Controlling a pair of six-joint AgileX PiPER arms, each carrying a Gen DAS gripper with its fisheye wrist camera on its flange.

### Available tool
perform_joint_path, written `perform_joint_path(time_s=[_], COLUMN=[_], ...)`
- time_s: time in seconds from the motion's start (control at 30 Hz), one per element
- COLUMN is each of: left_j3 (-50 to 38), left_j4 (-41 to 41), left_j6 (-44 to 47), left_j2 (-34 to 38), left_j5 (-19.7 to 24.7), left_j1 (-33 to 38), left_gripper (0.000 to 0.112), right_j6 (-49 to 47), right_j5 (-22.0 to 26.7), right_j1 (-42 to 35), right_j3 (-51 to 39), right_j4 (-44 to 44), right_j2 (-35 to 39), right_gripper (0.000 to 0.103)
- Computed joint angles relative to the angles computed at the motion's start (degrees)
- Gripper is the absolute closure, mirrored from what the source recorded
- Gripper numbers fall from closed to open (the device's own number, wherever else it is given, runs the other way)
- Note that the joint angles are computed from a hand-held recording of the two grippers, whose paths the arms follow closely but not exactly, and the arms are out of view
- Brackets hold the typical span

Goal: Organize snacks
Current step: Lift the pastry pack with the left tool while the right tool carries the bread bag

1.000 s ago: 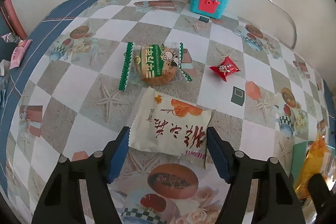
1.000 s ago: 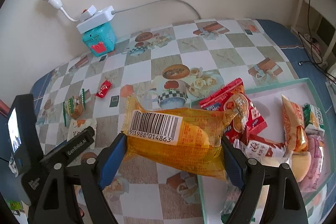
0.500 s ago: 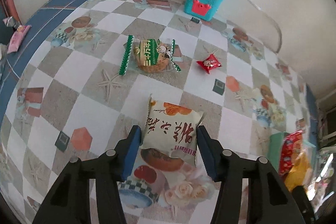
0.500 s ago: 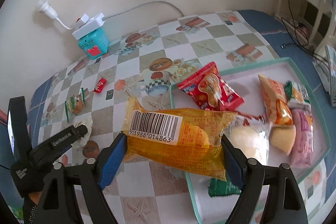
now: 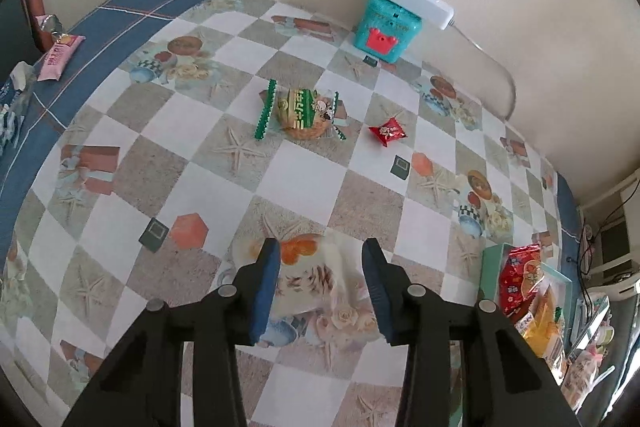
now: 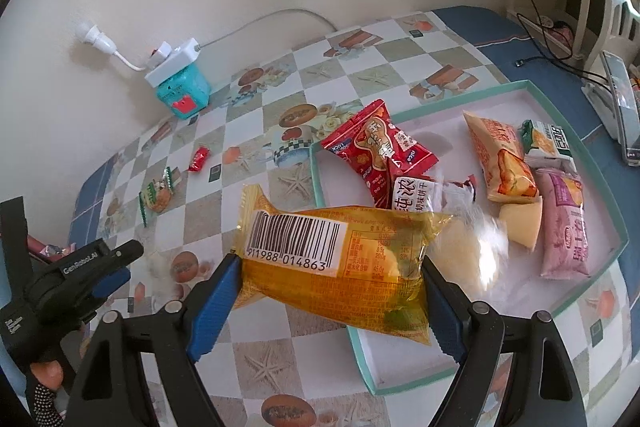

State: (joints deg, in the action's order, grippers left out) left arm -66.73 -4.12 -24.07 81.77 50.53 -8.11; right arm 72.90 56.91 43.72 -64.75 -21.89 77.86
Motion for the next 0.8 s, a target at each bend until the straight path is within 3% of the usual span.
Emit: perform_joint_path(time_s=[0.17,0.23,0.3,0.47,0.6,0.8], left_j3=[0.17,0.58,0.53,1.08,0.71,0.18], left_j4=[1.16,-0.26,1.63,3.62,4.08,8.48], left_j6=[-1.25,0.13,-0.70,-0.84,0.05,-1.23], left_j2=[0.27,0.47,0.97,1.71,3.25,5.42], left_j5=[0.78,0.75,1.60,2.45,3.65,3.86], left_j1=[0.09,1.47,1.51,1.87,0.70,-3.97], left_gripper=[0.066,0.047,0.038,0.035,0.020,0.019], right_j6=[-0.74,-1.20,-1.92,-2.73,-3.06,-3.27], right_j5=[-0.55,-0.65,-0.81,-0.97,-1.38,-1.74], right_j1=[-0.11,-0.01,-0.25,-1.76,-3.03,-3.97], right_j3=[0.29,0.16,0.02,0.46,1.42,2.07], right_j4=[0.56,0.51,0.64,1.24,2.07,2.51], right_j2=[-0.66,-0.77,-0.87,-1.25,-2.37,-3.64], right_gripper=[0.016,0.016,0.016,0.016,0.016,0.016])
